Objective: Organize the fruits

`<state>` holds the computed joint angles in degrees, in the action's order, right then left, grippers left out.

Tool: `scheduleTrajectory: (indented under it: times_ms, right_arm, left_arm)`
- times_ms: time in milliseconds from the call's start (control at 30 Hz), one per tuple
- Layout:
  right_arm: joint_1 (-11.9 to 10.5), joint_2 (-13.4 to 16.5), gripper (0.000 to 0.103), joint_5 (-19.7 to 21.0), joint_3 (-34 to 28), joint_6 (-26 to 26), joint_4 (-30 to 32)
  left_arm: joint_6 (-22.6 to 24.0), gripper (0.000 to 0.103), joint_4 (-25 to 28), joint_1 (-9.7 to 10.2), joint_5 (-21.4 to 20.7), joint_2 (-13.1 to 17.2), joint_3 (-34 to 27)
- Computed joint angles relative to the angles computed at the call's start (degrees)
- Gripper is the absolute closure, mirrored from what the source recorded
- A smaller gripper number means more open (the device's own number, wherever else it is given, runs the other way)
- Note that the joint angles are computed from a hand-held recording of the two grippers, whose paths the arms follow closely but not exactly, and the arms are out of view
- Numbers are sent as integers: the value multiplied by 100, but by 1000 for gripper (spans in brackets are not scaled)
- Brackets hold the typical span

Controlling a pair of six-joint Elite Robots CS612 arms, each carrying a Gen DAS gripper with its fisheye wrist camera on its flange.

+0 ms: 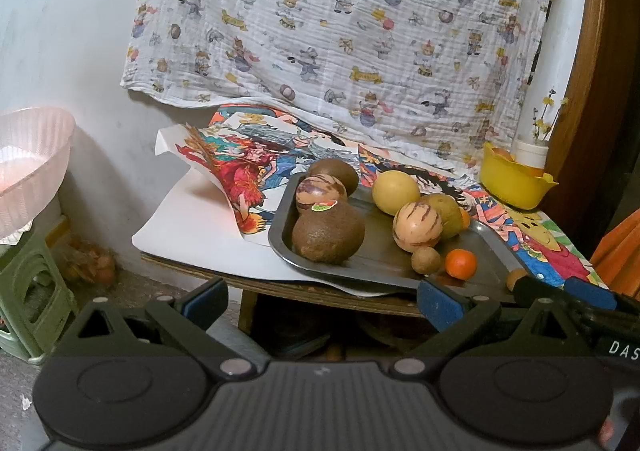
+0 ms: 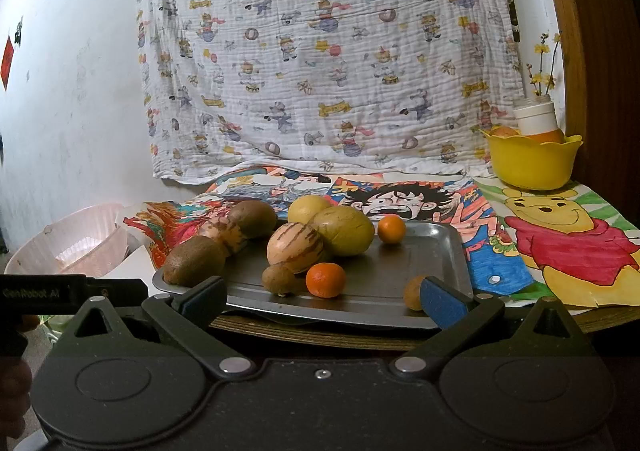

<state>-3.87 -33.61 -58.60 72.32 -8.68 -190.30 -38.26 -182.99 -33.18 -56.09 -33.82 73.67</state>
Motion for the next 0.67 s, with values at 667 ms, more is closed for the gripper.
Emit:
scheduleTrajectory:
  times_ms: [667]
  right_arm:
    - [22,-25,1,-11,52,-23,-54]
  left_arm:
    - [-69,1,1,13,-79,-2,5]
